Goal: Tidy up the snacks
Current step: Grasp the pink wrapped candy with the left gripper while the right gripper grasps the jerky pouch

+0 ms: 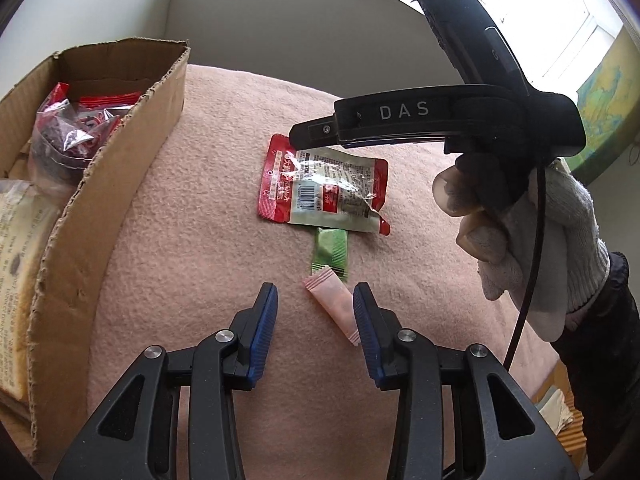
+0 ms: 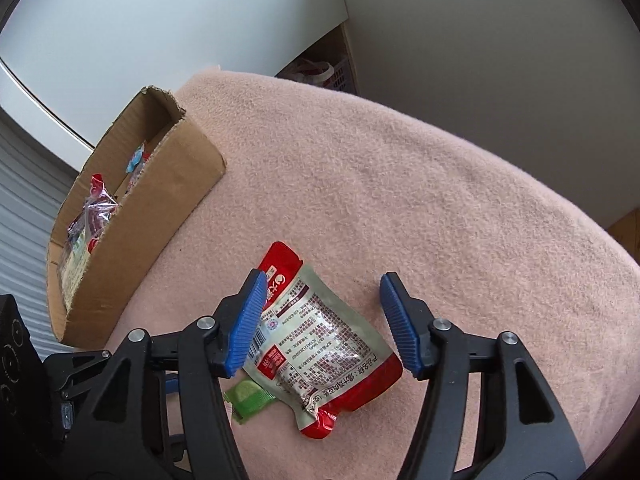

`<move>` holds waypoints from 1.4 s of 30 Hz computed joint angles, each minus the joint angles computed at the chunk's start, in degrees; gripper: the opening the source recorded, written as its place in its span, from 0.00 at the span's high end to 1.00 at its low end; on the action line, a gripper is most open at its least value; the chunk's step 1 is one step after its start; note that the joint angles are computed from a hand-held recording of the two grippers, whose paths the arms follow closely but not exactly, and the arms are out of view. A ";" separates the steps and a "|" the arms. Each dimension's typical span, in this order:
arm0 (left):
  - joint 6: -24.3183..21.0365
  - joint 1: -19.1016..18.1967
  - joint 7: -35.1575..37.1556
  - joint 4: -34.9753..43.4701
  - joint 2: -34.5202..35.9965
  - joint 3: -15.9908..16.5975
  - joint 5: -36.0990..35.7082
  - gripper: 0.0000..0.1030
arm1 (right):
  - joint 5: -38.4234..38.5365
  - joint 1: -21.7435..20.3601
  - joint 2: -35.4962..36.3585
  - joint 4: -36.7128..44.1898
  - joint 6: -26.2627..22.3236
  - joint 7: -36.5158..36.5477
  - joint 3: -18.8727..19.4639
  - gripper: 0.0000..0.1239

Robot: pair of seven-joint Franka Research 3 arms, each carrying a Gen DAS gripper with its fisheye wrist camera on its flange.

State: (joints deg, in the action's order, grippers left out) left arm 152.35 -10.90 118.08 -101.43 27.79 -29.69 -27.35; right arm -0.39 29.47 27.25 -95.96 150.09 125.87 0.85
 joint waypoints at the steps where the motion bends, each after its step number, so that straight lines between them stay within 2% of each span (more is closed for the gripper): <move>1: -0.23 -0.31 -0.46 0.63 0.46 0.26 0.35 0.63 | 0.77 -0.52 -0.56 -0.95 0.70 -0.94 0.62 0.50; 3: -0.33 -1.87 -2.62 2.63 1.97 0.76 1.31 0.63 | 3.65 -1.99 -1.95 -3.13 1.91 -3.53 2.43 0.50; 6: -0.04 -2.19 -4.07 4.59 3.58 0.66 2.15 0.63 | 2.11 -0.78 -2.78 -3.47 -0.50 -5.29 1.99 0.50; 9: -0.73 -2.45 -4.67 5.50 4.26 0.84 4.06 0.63 | -1.41 1.19 -1.20 -0.33 -4.57 -5.19 0.88 0.40; 11: -0.05 -2.74 -4.76 4.65 3.80 1.19 5.66 0.63 | -4.52 2.68 0.23 2.32 -7.68 -3.92 -0.31 0.40; 14: 1.14 -1.79 -3.93 2.52 2.89 0.48 6.10 0.63 | -6.70 3.35 1.35 4.21 -9.10 -2.89 -0.76 0.40; 18: 4.00 -2.30 -3.60 -0.65 1.11 0.09 7.61 0.63 | -7.93 3.85 4.38 8.89 -11.57 -2.95 -0.70 0.38; 22: 5.08 -4.94 -7.32 1.41 3.31 1.82 11.53 0.63 | -10.76 5.45 6.93 13.21 -15.43 -4.27 -1.37 0.31; 24: 5.84 -4.37 -8.32 1.33 3.66 1.00 11.76 0.63 | -12.80 7.16 10.01 18.08 -19.09 -3.98 -2.09 0.28; 28: 7.20 -3.96 -9.74 0.35 3.66 0.61 13.53 0.63 | -12.67 7.20 10.58 19.44 -20.59 -2.72 -2.45 0.28; 31: 7.92 -4.45 -11.22 -0.30 3.41 1.03 15.72 0.63 | -12.91 6.43 8.96 16.74 -20.09 -0.24 -3.26 0.28; 37: 8.67 -5.00 -13.85 -0.40 3.51 1.67 19.00 0.63 | -12.76 3.64 1.71 5.39 -15.55 5.42 -3.33 0.29; 38: 8.43 -4.84 -13.91 0.07 3.93 1.59 19.39 0.63 | -12.98 3.34 0.78 4.07 -15.13 6.10 -3.23 0.32; 42: 7.46 -5.13 -14.83 0.93 3.73 2.19 21.35 0.63 | -12.63 1.26 -2.09 0.41 -15.33 5.31 -1.48 0.32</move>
State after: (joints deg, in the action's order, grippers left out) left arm 159.81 -16.03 103.25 -100.50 31.52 -27.51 -6.01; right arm -13.01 30.73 25.16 -95.55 134.76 131.18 -0.63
